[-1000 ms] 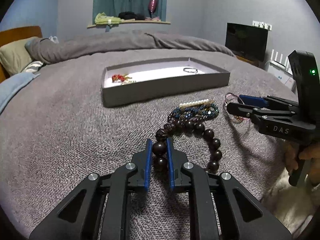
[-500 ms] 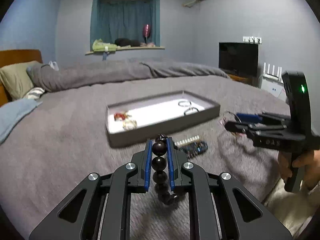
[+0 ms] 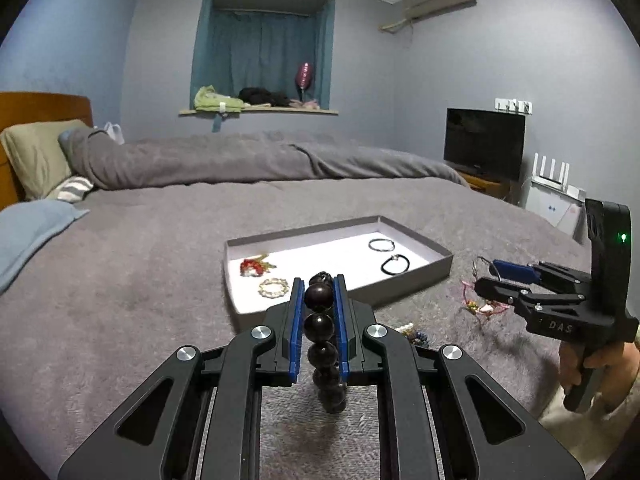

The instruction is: Organize jewelry

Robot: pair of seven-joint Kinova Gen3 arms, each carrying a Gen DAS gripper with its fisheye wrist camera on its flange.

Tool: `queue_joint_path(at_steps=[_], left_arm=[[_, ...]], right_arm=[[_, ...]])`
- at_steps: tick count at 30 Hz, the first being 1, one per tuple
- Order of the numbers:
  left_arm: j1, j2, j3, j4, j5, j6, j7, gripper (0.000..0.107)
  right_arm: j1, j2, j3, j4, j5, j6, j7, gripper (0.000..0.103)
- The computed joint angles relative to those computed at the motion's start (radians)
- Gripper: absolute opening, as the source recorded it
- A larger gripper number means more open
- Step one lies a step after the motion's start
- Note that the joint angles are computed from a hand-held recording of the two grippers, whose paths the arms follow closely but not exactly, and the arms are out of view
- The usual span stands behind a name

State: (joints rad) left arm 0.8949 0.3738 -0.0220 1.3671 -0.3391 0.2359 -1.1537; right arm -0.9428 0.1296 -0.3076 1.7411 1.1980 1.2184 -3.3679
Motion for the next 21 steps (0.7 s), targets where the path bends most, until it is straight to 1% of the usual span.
queue_joint_path(at_steps=[2,3,4,5,6,8,9,11,15,17,21], left_arm=[[-0.031,0.008,0.044,-0.007,0.019,0.016,-0.031,0.015],[-0.045,0.013,0.063,-0.011,0.030,0.025,-0.047,0.015],[-0.056,0.017,0.078,-0.013,0.042,0.031,-0.060,0.015],[-0.061,0.020,0.085,-0.015,0.050,0.035,-0.069,0.015],[-0.065,0.021,0.090,-0.014,0.058,0.038,-0.076,0.015],[-0.072,0.020,0.096,-0.010,0.073,0.037,-0.088,0.015],[-0.073,0.018,0.096,-0.007,0.078,0.036,-0.091,0.015],[-0.069,0.017,0.089,-0.004,0.083,0.035,-0.093,0.015],[-0.078,0.015,0.098,0.001,0.099,0.036,-0.104,0.015],[-0.069,0.014,0.087,0.003,0.097,0.035,-0.102,0.015],[-0.066,0.013,0.080,0.005,0.096,0.033,-0.098,0.015]], right_arm=[[0.017,0.024,0.001,-0.029,-0.050,-0.010,0.081,0.052],[0.022,0.024,0.012,-0.033,-0.078,-0.037,0.110,0.052],[0.046,0.026,0.010,-0.036,-0.118,-0.078,0.137,0.052],[0.052,0.025,0.025,-0.036,-0.152,-0.116,0.162,0.052],[0.075,0.030,0.023,-0.039,-0.193,-0.152,0.192,0.051],[0.088,0.036,0.035,-0.045,-0.243,-0.190,0.232,0.051],[0.077,0.039,0.048,-0.046,-0.250,-0.195,0.239,0.051],[0.064,0.043,0.059,-0.046,-0.246,-0.194,0.235,0.051],[0.080,0.010,0.066,-0.004,-0.252,-0.274,0.179,0.051],[0.094,-0.008,0.064,0.016,-0.256,-0.309,0.156,0.051],[0.099,-0.009,0.049,0.013,-0.261,-0.295,0.154,0.051]])
